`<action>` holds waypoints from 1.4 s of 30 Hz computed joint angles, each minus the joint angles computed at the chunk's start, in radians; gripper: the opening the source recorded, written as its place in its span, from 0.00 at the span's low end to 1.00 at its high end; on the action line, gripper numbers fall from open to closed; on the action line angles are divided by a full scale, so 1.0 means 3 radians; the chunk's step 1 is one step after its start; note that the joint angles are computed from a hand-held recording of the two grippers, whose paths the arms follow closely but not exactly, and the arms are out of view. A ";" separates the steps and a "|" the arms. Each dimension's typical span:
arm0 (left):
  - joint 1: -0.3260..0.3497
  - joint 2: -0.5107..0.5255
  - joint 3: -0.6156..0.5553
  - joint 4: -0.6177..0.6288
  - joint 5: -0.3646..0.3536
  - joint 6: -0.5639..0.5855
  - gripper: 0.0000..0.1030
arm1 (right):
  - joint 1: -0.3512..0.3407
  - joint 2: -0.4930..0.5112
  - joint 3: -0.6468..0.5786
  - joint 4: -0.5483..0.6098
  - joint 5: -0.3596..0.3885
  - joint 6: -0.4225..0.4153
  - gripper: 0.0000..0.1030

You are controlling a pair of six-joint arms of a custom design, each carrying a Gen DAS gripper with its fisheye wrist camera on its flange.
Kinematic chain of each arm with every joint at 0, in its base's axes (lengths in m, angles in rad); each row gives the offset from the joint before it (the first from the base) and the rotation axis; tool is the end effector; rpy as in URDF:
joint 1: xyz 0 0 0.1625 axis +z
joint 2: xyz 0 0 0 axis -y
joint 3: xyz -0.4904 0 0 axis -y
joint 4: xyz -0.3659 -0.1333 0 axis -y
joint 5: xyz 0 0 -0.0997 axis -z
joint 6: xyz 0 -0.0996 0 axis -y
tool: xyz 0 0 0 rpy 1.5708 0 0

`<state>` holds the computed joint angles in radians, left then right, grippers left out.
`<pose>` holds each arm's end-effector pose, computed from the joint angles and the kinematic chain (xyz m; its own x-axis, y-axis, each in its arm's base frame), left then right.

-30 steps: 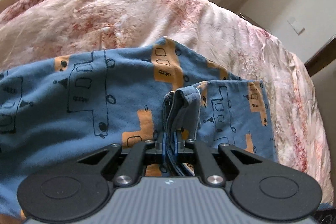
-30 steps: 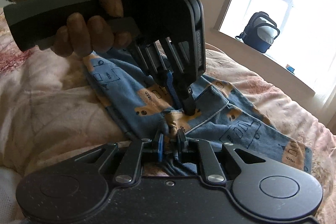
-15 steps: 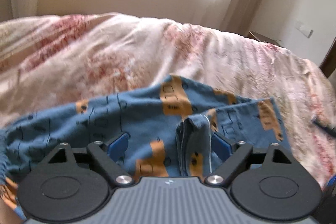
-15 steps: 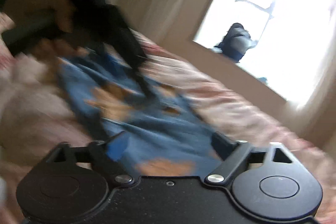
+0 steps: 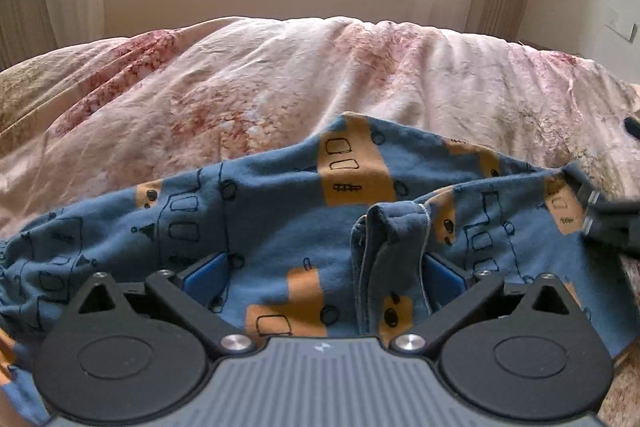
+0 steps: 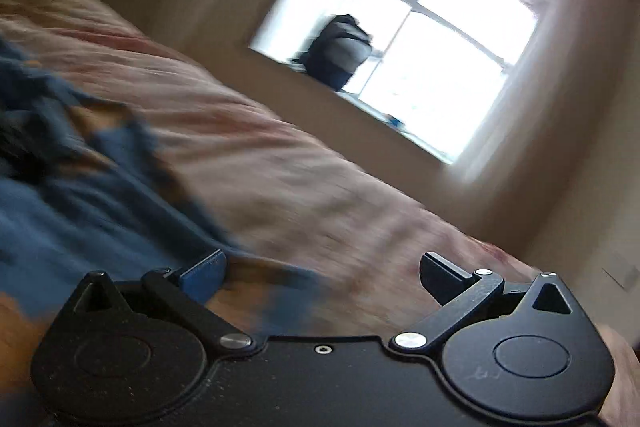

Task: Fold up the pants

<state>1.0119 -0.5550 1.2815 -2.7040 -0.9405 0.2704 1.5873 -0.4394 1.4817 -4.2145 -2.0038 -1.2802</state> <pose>-0.2687 -0.7917 0.1434 -0.6491 0.4303 -0.6273 0.6853 0.6888 -0.2366 0.1033 -0.7140 0.1576 -0.2625 0.1452 0.9539 -0.8760 0.3786 -0.2987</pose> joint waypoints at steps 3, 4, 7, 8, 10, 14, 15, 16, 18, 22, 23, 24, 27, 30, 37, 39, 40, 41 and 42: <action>-0.0041 -0.0020 -0.0018 0.0087 0.0071 -0.0164 1.00 | -0.0069 -0.0022 -0.0198 -0.0130 -0.0219 0.0063 0.99; -0.0057 -0.0027 0.0007 0.0019 0.0077 -0.0181 1.00 | -0.0070 -0.0023 -0.0267 -0.0164 -0.0343 0.0099 0.99; -0.0086 -0.0016 0.0113 -0.0430 0.0011 -0.0063 1.00 | -0.0067 -0.0149 -0.0069 -0.0230 -0.0203 0.0344 0.99; -0.0091 0.0008 0.0085 -0.0429 0.0047 -0.0094 1.00 | -0.0044 -0.0165 -0.0018 -0.0234 -0.0148 0.0355 0.99; -0.0091 0.0093 -0.0100 -0.0079 0.0267 -0.0339 1.00 | -0.0004 -0.0218 0.0138 -0.0121 -0.0014 0.0424 0.99; -0.0021 0.0057 -0.0093 -0.0034 0.0103 -0.0381 1.00 | 0.0078 -0.0314 0.0416 0.0261 -0.0046 0.0632 0.99; -0.0030 0.0029 -0.0068 -0.0020 0.0106 -0.0369 0.99 | 0.0096 -0.0326 0.0465 0.0343 -0.0107 0.0639 0.99; -0.0050 -0.0007 -0.0034 0.0017 0.0156 -0.0404 0.99 | 0.0120 -0.0326 0.0509 0.0385 -0.0199 0.0609 0.99; -0.0092 -0.0103 0.0050 0.0110 0.0215 -0.0613 1.00 | 0.0172 -0.0316 0.0554 0.0393 -0.0337 0.0480 0.99; -0.0076 -0.0364 0.0473 -0.0225 -0.0195 -0.0658 1.00 | 0.0304 -0.0334 0.0806 0.0216 -0.0377 0.0477 0.99; -0.0073 -0.0405 0.0591 -0.0291 -0.0198 -0.0610 1.00 | 0.0324 -0.0369 0.0936 0.0205 -0.0382 0.0499 0.99; -0.0071 -0.0414 0.0647 -0.0302 -0.0154 -0.0551 1.00 | 0.0336 -0.0364 0.0998 0.0190 -0.0428 0.0449 0.99; -0.0057 -0.0449 0.0960 -0.0738 -0.0039 0.0042 0.99 | 0.0333 -0.0255 0.1020 -0.0061 -0.0769 0.0102 0.99; -0.0032 -0.0554 0.0995 -0.0670 -0.0120 0.0057 0.99 | 0.0334 -0.0322 0.1096 -0.0180 -0.0984 0.0420 0.99; 0.0132 -0.0826 0.1052 -0.0593 -0.0516 -0.0251 1.00 | 0.0412 -0.0296 0.0871 -0.0268 -0.0901 0.0256 0.99; 0.0171 -0.0882 0.1131 -0.0794 -0.0491 -0.0204 1.00 | 0.0456 -0.0221 0.0700 -0.0061 -0.0861 0.0213 0.99; 0.0191 -0.0905 0.1161 -0.0894 -0.0464 -0.0192 1.00 | 0.0477 -0.0179 0.0640 -0.0007 -0.0785 0.0172 0.99; 0.0215 -0.0939 0.1216 -0.1035 -0.0442 -0.0176 1.00 | 0.0496 -0.0135 0.0580 0.0069 -0.0684 0.0146 0.99; 0.0244 -0.0974 0.1266 -0.1155 -0.0447 -0.0149 1.00 | 0.0517 -0.0109 0.0532 0.0220 -0.0564 0.0155 0.99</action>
<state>1.0850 -0.8471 1.6614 -3.0504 -1.0746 0.2258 1.7425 -0.4720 1.6412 -4.1484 -2.1730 -1.2337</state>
